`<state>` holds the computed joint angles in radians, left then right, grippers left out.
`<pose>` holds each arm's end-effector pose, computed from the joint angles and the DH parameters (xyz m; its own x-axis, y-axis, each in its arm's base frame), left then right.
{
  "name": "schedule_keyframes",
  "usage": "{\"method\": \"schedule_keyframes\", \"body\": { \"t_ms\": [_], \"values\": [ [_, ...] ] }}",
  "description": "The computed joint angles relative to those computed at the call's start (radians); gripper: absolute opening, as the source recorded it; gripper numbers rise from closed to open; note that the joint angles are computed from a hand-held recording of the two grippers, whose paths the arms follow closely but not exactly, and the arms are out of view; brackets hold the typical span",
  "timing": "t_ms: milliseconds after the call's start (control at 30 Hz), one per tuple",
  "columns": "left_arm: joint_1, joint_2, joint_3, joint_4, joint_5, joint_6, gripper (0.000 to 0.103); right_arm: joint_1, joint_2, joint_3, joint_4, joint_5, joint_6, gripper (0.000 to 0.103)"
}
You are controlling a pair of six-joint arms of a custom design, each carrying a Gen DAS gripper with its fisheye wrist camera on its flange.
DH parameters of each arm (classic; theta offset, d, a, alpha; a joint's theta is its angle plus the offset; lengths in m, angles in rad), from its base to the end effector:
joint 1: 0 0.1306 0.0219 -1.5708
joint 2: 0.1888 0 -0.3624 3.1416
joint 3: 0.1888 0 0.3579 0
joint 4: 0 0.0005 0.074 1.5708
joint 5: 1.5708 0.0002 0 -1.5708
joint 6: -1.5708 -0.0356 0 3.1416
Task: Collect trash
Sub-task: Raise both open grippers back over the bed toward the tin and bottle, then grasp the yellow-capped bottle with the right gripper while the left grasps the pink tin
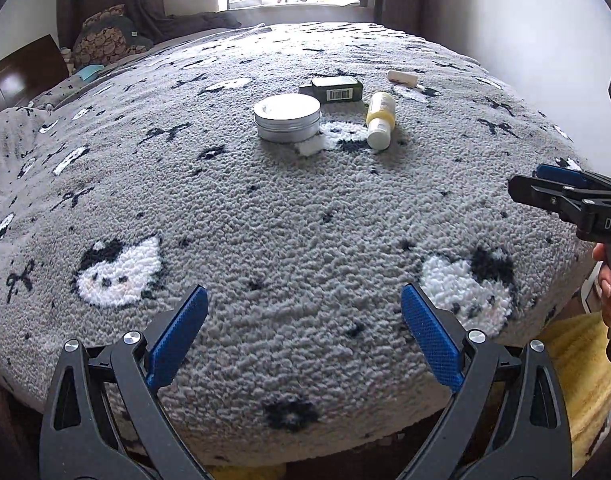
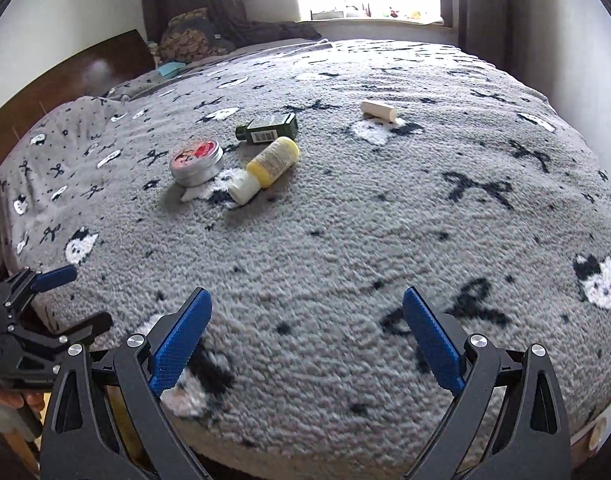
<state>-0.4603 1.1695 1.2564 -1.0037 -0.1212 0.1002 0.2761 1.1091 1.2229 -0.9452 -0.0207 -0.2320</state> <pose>0.3317 -0.1602 0.4290 -0.7450 0.2586 -0.6149 0.3021 0.9527 0.0346 0.3401 0.0966 0.4391 -0.7576 0.0243 -0.6523 -0.1148 0.9788 0.1698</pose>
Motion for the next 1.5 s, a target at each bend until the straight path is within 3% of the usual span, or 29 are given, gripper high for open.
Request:
{"method": "schedule_keyframes", "body": {
  "t_ms": [433, 500, 567, 633, 733, 933, 1033, 1233, 1400, 1500],
  "values": [
    [0.09, 0.19, 0.171, 0.028, 0.04, -0.071, 0.092, 0.008, 0.38, 0.333, -0.001, -0.003, -0.091, 0.096],
    [0.096, 0.214, 0.193, 0.033, 0.04, -0.077, 0.092, 0.006, 0.43, 0.379, -0.021, -0.015, -0.102, 0.089],
    [0.102, 0.241, 0.22, 0.037, 0.048, -0.077, 0.092, 0.004, 0.468, 0.412, -0.041, -0.032, -0.112, 0.072],
    [0.105, 0.27, 0.249, 0.037, 0.051, -0.075, 0.092, 0.006, 0.485, 0.425, -0.045, -0.018, -0.116, 0.065],
    [0.107, 0.317, 0.294, 0.037, 0.058, -0.064, 0.092, 0.005, 0.496, 0.432, -0.035, -0.008, -0.101, 0.054],
    [0.105, 0.412, 0.397, 0.027, 0.088, -0.029, 0.092, -0.02, 0.49, 0.431, -0.03, -0.027, -0.025, 0.052],
    [0.098, 0.448, 0.435, 0.027, 0.087, -0.029, 0.092, -0.04, 0.463, 0.414, -0.032, -0.03, 0.002, 0.041],
    [0.086, 0.522, 0.505, 0.011, 0.067, -0.018, 0.091, -0.073, 0.403, 0.359, -0.018, -0.051, 0.049, 0.038],
    [0.082, 0.569, 0.554, -0.016, 0.056, -0.006, 0.071, -0.093, 0.356, 0.318, -0.005, -0.075, 0.079, 0.036],
    [0.085, 0.575, 0.564, -0.022, 0.058, 0.002, 0.067, -0.096, 0.33, 0.298, -0.005, -0.076, 0.093, 0.035]
  ]
}}
